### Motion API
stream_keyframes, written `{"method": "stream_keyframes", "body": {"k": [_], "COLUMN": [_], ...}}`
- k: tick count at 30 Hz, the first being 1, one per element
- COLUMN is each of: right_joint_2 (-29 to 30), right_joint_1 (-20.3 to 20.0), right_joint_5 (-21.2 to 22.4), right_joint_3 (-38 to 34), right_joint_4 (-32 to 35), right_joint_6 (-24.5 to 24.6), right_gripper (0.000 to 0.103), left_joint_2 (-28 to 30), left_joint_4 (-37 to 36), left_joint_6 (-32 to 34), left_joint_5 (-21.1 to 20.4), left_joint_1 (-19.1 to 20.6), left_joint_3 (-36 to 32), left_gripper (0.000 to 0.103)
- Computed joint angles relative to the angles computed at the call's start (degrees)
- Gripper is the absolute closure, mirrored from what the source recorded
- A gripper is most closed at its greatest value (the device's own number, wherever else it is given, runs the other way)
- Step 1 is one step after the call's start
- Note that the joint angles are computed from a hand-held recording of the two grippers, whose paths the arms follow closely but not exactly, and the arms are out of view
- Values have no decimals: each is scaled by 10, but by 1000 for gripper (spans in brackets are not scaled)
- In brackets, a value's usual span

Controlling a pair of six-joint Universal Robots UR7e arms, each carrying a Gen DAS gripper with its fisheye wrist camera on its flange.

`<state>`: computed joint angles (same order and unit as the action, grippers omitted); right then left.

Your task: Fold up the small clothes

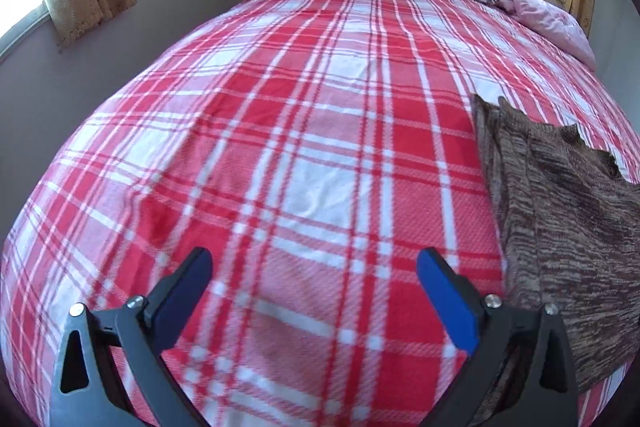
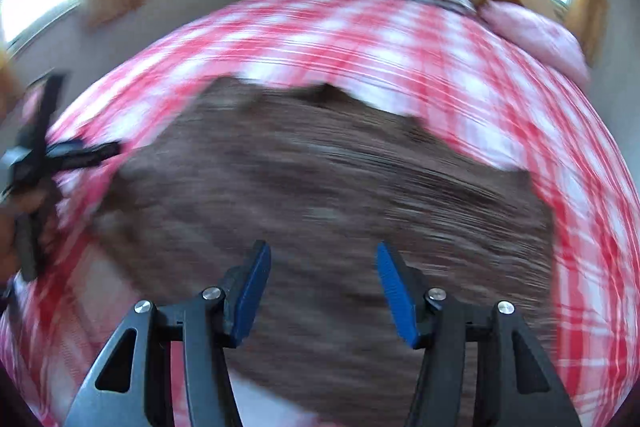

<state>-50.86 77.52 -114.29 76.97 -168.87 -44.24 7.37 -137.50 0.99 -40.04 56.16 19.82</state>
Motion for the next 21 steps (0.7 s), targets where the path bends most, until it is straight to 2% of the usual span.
{"method": "stream_keyframes", "body": {"k": [5,7,11,13,16,19,21], "right_joint_2": [44,64,84,98,104,109,117], "right_joint_1": [44,52,60,64,62,61,61], "right_joint_5": [-17,-19,-14,-28,-19,-13,-23], "right_joint_3": [36,33,27,16,12,2,-5], "right_joint_4": [-55,-72,-58,-57,-55,-53,-78], "right_joint_6": [-109,-136,-149,-153,-143,-136,-133], "right_gripper": [47,47,47,47,47,47,47], "left_joint_2": [-69,-91,-117,-123,-134,-134,-127], "left_joint_4": [-54,-72,-69,-46,-33,-45,-38], "left_joint_6": [20,31,37,29,21,32,35], "left_joint_5": [-19,-23,-46,-64,-117,-129,-133], "left_joint_1": [13,18,31,37,48,50,49], "left_joint_3": [103,135,166,168,178,178,164], "left_gripper": [0,0,0,0,0,0,0]}}
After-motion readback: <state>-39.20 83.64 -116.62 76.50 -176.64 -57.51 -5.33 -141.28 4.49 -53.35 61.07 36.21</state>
